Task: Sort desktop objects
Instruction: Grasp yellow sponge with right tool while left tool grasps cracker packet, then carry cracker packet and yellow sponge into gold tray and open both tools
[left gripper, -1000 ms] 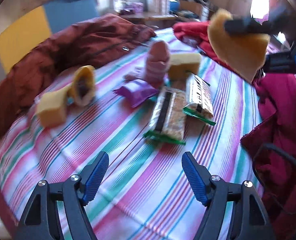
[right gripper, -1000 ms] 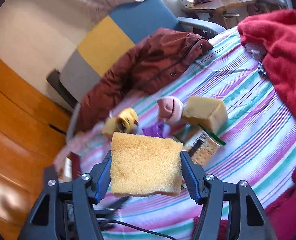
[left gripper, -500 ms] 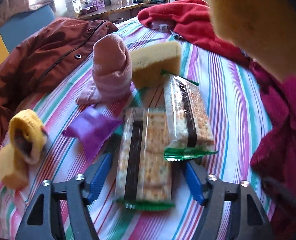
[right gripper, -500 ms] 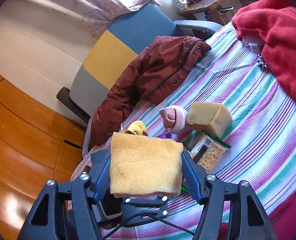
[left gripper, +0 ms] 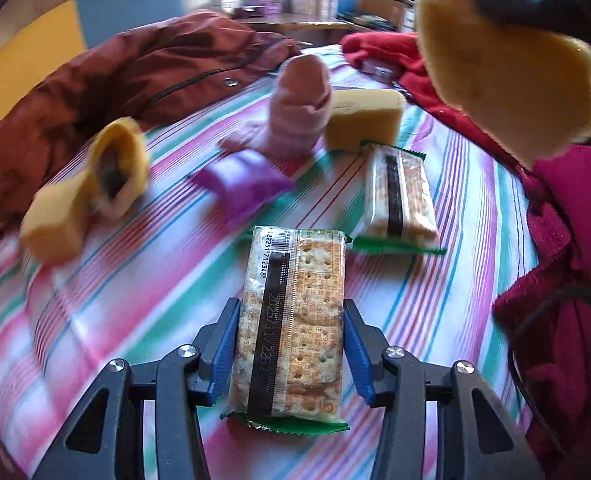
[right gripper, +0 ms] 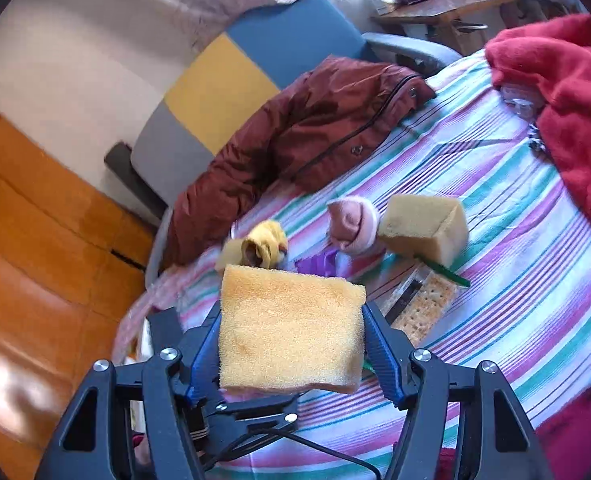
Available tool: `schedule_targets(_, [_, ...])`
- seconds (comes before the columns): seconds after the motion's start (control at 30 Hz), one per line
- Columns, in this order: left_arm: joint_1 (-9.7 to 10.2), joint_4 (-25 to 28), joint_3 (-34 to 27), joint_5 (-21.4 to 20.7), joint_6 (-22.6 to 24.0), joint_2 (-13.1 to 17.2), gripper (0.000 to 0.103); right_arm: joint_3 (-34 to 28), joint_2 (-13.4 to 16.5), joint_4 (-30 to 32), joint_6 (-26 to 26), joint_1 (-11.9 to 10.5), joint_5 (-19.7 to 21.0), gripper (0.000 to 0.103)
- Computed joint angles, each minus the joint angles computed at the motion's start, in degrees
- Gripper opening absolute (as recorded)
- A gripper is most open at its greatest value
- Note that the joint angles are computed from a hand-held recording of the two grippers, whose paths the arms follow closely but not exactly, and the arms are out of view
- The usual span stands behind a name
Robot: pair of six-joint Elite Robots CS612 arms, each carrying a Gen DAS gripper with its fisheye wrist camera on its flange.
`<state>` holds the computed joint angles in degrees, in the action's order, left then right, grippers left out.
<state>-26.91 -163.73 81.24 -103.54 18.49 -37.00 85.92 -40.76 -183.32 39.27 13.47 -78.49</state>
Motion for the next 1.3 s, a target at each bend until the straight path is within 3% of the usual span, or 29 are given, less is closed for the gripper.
schedule_targets(0.3, [1.91, -8.24, 7.35, 0.17, -12.61, -3.37, 0.049, -1.6, -0.02, 5.27, -5.91, 1.42, -2.95, 0.066])
schedule_targets(0.5, [3.18, -16.19, 12.75, 2.9, -16.63, -6.51, 0.049, -2.54, 0.13, 7.47, -8.14, 2.23, -4.83, 0.066])
schedule_targets(0.77, [4.29, -23.75, 15.26, 10.51, -22.4, -8.65, 0.049, -4.05, 0.4, 11.91, -11.14, 3.17, -7.15, 0.066])
schedule_targets(1.17, [7.26, -26.91, 20.54, 19.78, -30.26, -12.17, 0.049, -5.71, 0.74, 15.55, -14.13, 4.23, -8.63, 0.066])
schedule_targets(1.3, [8.13, -27.7, 21.88, 22.29, -32.32, -12.71, 0.049, -7.1, 1.32, 15.3, -15.74, 5.22, -6.26, 0.066])
